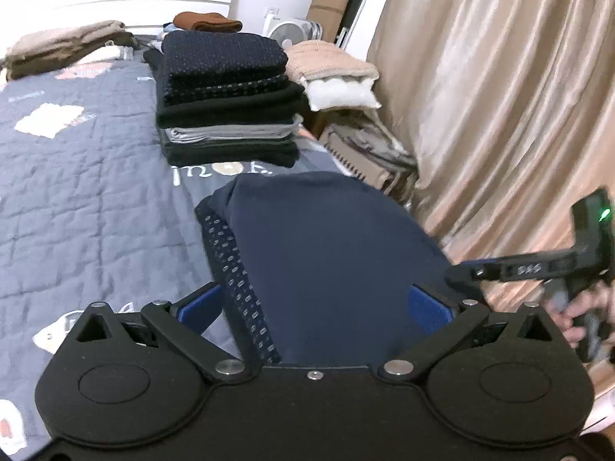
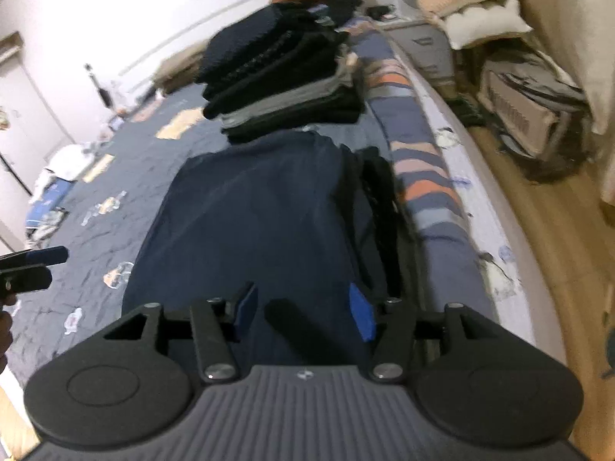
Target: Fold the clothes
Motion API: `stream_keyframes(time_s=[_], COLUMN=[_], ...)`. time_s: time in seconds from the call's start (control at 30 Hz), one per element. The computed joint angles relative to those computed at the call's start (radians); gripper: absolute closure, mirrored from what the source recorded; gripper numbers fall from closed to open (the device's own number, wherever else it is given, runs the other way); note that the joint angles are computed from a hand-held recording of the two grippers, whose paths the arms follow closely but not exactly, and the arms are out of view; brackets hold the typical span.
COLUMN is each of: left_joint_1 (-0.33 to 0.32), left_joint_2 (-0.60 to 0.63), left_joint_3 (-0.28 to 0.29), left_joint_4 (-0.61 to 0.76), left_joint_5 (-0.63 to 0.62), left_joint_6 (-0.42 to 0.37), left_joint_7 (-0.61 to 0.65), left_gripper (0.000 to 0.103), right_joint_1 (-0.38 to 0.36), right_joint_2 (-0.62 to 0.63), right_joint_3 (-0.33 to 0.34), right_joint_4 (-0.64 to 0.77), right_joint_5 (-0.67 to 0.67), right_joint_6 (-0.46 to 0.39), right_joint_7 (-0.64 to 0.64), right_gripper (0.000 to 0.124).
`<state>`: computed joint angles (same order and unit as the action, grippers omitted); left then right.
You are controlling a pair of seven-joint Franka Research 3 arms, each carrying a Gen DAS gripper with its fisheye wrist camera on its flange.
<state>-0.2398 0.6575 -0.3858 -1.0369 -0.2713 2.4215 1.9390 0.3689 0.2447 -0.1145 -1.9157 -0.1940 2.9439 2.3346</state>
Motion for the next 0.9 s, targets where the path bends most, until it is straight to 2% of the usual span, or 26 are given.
stream_keyframes(time_s=[0.1, 0.17, 0.3, 0.5, 0.6, 0.9], left_joint_1=[-0.012, -0.015, -0.023, -0.055, -0.05, -0.034], left_joint_2=[-0.021, -0.045, -0.078, -0.122, -0.136, -0.209], left_joint_3=[0.016, 0.022, 0.03, 0.062, 0.054, 0.042], left_joint_4=[-0.018, -0.05, -0.078, -0.108, -0.113, -0.174], left_joint_5=[0.028, 0.04, 0.059, 0.144, 0.151, 0.135], left_joint_6=[-0.014, 0.001, -0.021, -0.051, -0.072, -0.089], left_joint_7=[-0.015, -0.027, -0.054, -0.091, -0.069, 0.019], left_gripper=[0.0, 0.0, 0.0, 0.0, 0.0, 0.0], right_joint_1=[0.038, 0.047, 0.054, 0.016, 0.001, 0.009], right_joint_2=[-0.028, -0.048, -0.093, -0.13, -0.138, -0.164], right_joint_3=[-0.021, -0.017, -0.002, 0.082, 0.122, 0.176], right_joint_4=[-0.002, -0.004, -0.015, 0.003, 0.017, 0.061], right_joint_5=[-0.065, -0.112, -0.219, -0.252, -0.218, -0.178], right_joint_6=[-0.05, -0.08, -0.126, -0.25, -0.318, -0.438], right_joint_7=[0.072, 0.124, 0.286, 0.316, 0.279, 0.256], right_gripper=[0.064, 0.063, 0.062, 0.061, 0.061, 0.061])
